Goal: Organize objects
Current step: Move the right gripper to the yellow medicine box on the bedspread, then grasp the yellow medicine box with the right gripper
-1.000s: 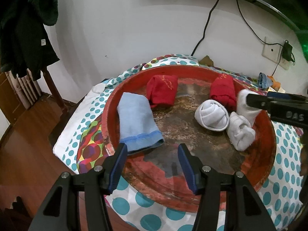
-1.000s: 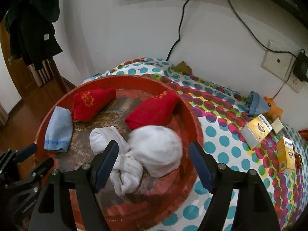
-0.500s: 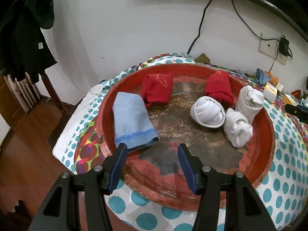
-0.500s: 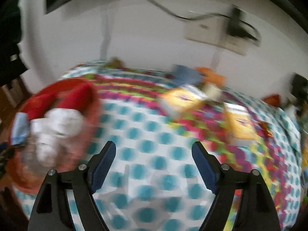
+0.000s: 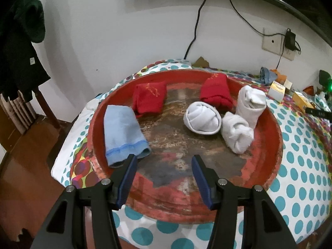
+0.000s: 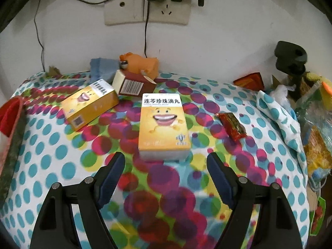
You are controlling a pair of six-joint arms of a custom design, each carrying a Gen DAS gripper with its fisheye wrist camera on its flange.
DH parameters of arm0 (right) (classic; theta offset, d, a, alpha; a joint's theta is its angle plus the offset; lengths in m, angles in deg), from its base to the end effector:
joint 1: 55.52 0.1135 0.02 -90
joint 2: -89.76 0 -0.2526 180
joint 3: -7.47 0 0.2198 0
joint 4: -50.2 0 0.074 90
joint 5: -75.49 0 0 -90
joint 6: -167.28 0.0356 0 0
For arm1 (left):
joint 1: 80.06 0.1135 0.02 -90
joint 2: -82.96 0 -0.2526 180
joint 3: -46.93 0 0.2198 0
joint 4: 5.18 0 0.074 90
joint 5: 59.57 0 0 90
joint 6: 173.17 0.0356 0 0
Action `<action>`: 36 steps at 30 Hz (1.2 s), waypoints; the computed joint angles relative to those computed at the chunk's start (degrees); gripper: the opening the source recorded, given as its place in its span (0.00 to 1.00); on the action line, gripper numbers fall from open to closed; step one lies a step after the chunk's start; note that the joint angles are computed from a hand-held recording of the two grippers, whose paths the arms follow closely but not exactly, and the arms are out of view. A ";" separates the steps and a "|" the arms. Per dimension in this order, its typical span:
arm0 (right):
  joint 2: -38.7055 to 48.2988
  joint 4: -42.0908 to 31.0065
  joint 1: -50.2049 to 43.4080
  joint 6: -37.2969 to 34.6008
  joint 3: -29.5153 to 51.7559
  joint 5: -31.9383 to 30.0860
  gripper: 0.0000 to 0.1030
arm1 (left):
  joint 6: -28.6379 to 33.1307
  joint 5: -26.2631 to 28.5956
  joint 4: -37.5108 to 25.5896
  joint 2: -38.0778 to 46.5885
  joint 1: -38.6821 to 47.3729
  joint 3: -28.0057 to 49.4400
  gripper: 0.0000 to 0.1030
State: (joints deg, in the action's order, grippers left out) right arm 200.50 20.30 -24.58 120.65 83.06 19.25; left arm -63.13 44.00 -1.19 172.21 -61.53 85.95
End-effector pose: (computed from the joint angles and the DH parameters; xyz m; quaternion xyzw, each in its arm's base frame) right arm 0.2957 0.1542 0.1293 0.1635 0.9220 -0.1011 0.3360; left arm 0.2230 0.0659 0.1187 0.0562 0.9208 0.0187 0.3855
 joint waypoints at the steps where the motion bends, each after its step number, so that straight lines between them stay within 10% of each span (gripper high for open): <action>1: 0.63 0.64 -0.58 -0.89 0.20 -0.36 0.77 | -0.13 0.60 -0.43 -0.25 0.03 -0.03 0.54; 8: 5.44 2.00 -3.75 -5.92 4.49 -3.16 0.74 | -0.35 0.72 2.37 -1.28 -1.99 -2.34 0.54; 16: 5.21 4.97 -5.26 -5.26 3.26 -6.97 0.46 | 1.03 -0.53 5.01 1.09 -3.74 -3.25 0.54; 36: -8.16 5.35 2.38 2.43 -14.45 -3.80 0.46 | 3.48 -1.40 10.60 -0.92 -8.06 -8.49 0.54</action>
